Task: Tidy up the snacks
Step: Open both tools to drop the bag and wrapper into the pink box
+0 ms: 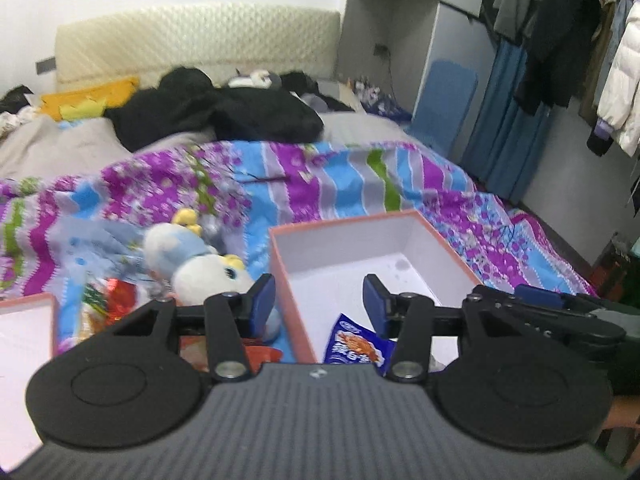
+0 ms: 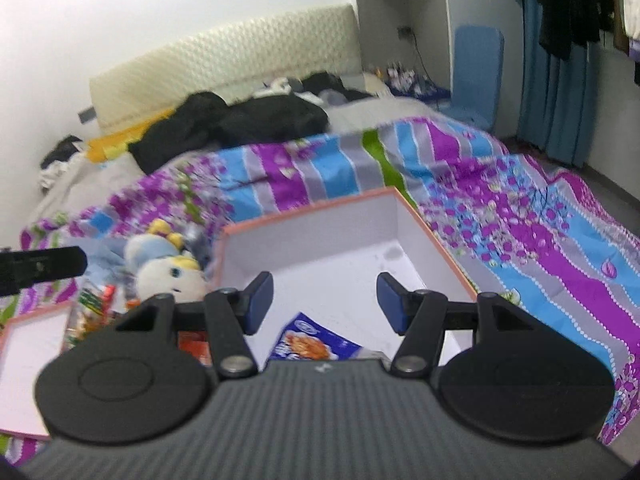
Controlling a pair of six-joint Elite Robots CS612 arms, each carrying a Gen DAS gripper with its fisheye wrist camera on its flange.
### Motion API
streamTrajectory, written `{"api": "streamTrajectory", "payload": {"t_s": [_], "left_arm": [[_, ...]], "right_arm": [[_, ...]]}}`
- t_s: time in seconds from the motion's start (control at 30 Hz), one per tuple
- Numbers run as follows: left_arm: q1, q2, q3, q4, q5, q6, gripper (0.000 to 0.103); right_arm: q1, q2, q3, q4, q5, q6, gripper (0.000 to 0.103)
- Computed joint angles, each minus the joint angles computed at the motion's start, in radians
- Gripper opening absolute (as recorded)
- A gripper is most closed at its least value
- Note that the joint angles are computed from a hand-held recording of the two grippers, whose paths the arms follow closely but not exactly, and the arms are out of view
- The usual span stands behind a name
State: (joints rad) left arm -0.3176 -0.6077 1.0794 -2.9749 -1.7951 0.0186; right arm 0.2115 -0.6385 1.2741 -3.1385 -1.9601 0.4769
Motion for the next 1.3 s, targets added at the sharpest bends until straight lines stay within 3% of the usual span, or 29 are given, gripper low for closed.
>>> {"api": "streamTrajectory", "payload": {"t_s": [0.2, 0.5, 0.83, 0.97, 1.3], "left_arm": [[0.031, -0.075, 0.138, -0.120, -0.006, 0.008, 0.054], [0.068, -0.129, 0.282, -0.239, 0.014, -0.022, 0.054], [0.096, -0.152, 0.406, -0.320, 0.058, -0.030, 0.054], [0.110, -0.154, 0.446, -0.349, 0.074, -0.070, 0.054], [0.126, -0.151, 0.528, -0.349, 0.134, -0.099, 0.054]], "right_arm": [[0.037, -0.022, 0.035, -0.097, -0.025, -0.007, 0.060], [0.085, -0.030, 0.058, -0.203, -0.021, -0.091, 0.060], [0.127, 0.003, 0.077, -0.232, 0.070, -0.111, 0.060], [0.147, 0.013, 0.084, -0.239, 0.078, -0.135, 0.060], [0.175, 0.027, 0.113, -0.233, 0.124, -0.131, 0.060]]}}
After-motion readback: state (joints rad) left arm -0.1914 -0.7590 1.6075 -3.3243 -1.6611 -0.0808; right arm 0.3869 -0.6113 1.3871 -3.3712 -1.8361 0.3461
